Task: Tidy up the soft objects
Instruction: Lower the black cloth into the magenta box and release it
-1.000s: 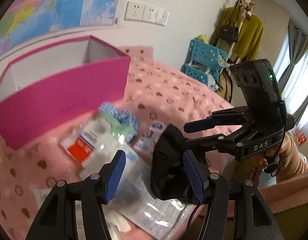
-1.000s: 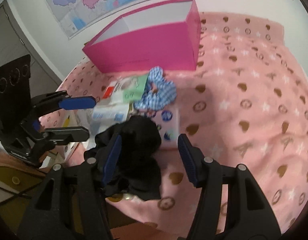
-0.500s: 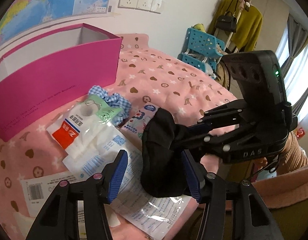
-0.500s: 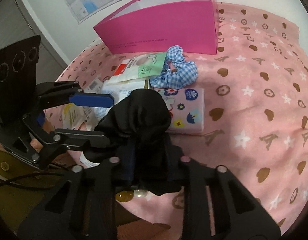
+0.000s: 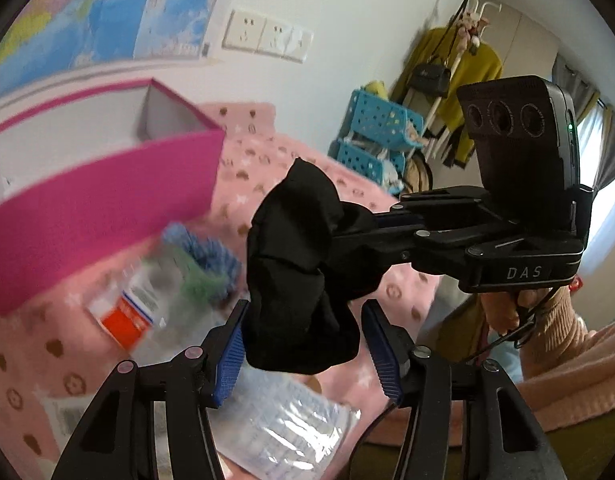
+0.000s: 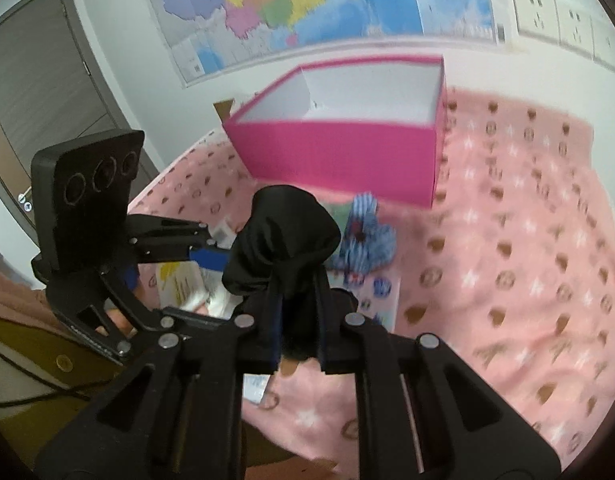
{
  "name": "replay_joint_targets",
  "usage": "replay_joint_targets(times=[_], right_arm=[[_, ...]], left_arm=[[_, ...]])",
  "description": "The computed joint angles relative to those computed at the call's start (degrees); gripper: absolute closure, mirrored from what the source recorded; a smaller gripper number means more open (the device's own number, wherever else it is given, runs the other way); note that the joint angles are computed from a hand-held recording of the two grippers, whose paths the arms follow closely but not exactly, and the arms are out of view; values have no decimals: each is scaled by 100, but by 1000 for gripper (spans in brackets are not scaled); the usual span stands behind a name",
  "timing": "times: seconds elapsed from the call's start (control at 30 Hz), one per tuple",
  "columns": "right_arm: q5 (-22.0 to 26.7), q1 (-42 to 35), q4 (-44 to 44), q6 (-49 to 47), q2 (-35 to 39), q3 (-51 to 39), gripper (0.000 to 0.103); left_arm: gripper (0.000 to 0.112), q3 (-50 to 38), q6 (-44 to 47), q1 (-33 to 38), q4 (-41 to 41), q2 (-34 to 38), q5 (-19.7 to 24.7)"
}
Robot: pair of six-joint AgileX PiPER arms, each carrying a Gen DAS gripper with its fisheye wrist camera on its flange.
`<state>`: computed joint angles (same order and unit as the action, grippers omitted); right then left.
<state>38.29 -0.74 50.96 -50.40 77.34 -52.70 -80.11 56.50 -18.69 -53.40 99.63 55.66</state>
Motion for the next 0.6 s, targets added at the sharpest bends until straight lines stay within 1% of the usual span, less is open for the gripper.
replay_joint_targets(times=[0.07, 0.2, 0.33, 0.43, 0.6], right_arm=[[42, 6, 0, -15, 72, -246, 88], [-31, 43, 0, -75, 251, -705, 88], [25, -54, 106, -160, 640, -1385, 88], [89, -87, 78, -57, 1037, -2037, 88], [169, -74, -127, 286, 1634, -3022, 88]], left_arm=[[57, -200, -73, 47, -38, 32, -21], [62, -701, -262, 120, 32, 161, -167], [64, -1438, -607, 202, 140, 507, -208], [64, -2123, -950, 233, 306, 861, -208], [65, -3656, -1620, 254, 740, 1655, -31]])
